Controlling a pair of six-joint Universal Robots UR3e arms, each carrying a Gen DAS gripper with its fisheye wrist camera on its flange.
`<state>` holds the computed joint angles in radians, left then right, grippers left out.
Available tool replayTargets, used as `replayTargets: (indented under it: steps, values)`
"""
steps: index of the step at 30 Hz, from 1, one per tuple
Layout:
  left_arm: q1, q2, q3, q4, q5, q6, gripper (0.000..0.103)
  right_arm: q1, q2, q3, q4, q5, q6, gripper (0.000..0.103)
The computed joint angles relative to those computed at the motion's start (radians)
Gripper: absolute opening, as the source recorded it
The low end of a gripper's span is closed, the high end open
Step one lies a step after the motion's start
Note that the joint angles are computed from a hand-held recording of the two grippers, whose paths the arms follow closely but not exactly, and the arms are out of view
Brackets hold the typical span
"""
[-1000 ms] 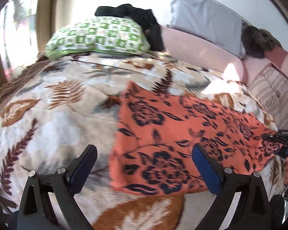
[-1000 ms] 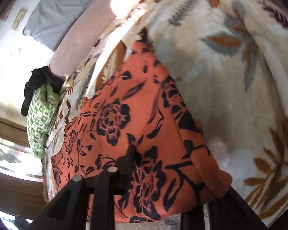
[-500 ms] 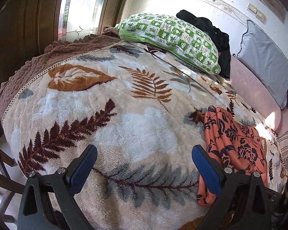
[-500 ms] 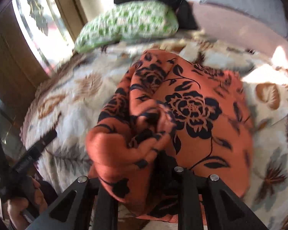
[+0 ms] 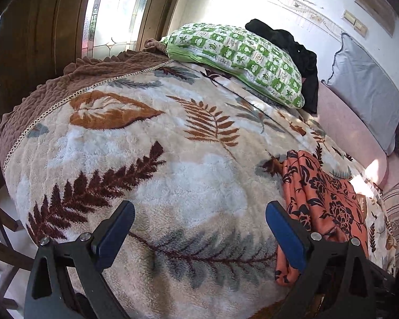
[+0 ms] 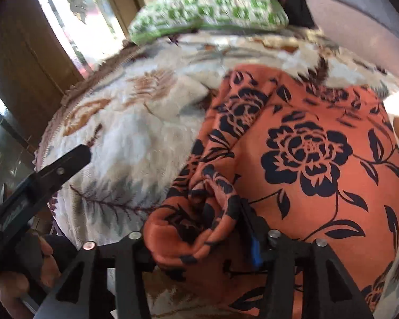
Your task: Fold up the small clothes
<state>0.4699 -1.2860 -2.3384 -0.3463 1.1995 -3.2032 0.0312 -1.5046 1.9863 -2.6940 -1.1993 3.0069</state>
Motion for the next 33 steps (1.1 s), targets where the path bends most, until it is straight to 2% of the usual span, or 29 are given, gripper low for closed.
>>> replayTargets:
  steps: [1, 2, 4, 6, 9, 12, 14, 15, 16, 17, 18, 19, 20, 23, 26, 31, 33]
  values:
    - [0.006, 0.006, -0.004, 0.0, -0.005, 0.004, 0.099, -0.055, -0.049, 0.034, 0.041, 0.1, -0.003, 0.081]
    - [0.013, 0.017, -0.009, -0.006, -0.017, 0.01, 0.099, -0.106, -0.096, 0.056, 0.096, 0.174, -0.008, 0.081]
    - [0.014, 0.054, -0.012, -0.033, -0.054, 0.029, 0.099, -0.229, -0.222, 0.149, 0.145, 0.29, -0.025, 0.081]
    - [-0.018, 0.105, 0.015, -0.116, -0.101, 0.07, 0.097, -0.392, -0.398, 0.265, 0.244, 0.397, -0.067, 0.081]
    - [-0.159, 0.145, 0.075, -0.16, -0.105, 0.095, 0.096, -0.665, -0.662, 0.361, 0.612, 0.53, -0.261, 0.081]
    - [-0.364, 0.016, 0.222, -0.163, -0.011, 0.066, 0.096, -0.859, -0.785, 0.357, 0.985, 0.577, -0.491, 0.081]
    - [-0.456, -0.106, 0.328, -0.192, 0.065, 0.046, 0.085, -0.947, -0.811, 0.338, 1.167, 0.597, -0.616, 0.081]
    - [-0.483, -0.177, 0.387, -0.241, 0.106, 0.032, 0.071, -0.982, -0.821, 0.327, 1.249, 0.609, -0.677, 0.081]
    - [-0.497, -0.247, 0.432, -0.288, 0.156, 0.014, 0.051, -1.009, -0.823, 0.318, 1.307, 0.616, -0.729, 0.081]
    - [-0.49, -0.311, 0.449, -0.324, 0.205, -0.008, 0.045, -1.026, -0.819, 0.308, 1.35, 0.617, -0.768, 0.081]
    - [-0.442, -0.333, 0.425, -0.352, 0.171, -0.026, 0.052, -1.046, -0.808, 0.296, 1.397, 0.616, -0.813, 0.081]
    - [-0.392, -0.314, 0.358, -0.307, 0.104, -0.043, 0.054, -1.066, -0.799, 0.291, 1.44, 0.615, -0.851, 0.081]
    - [-0.384, -0.278, 0.327, -0.29, 0.099, -0.022, 0.055, -1.084, -0.785, 0.284, 1.476, 0.616, -0.884, 0.081]
    - [-0.487, -0.241, 0.378, -0.324, 0.252, -0.025, 0.057, -1.122, -0.734, 0.286, 1.518, 0.62, -0.95, 0.081]
    - [-0.558, -0.209, 0.423, -0.306, 0.357, -0.031, 0.057, -1.153, -0.676, 0.265, 1.588, 0.631, -1.015, 0.081]
    - [-0.636, -0.284, 0.576, -0.261, 0.358, 0.026, 0.06, -1.252, -0.62, 0.2, 1.723, 0.641, -1.119, 0.082]
    - [-0.667, -0.378, 0.65, -0.252, 0.373, 0.061, 0.061, -1.267, -0.561, 0.176, 1.689, 0.644, -1.089, 0.082]
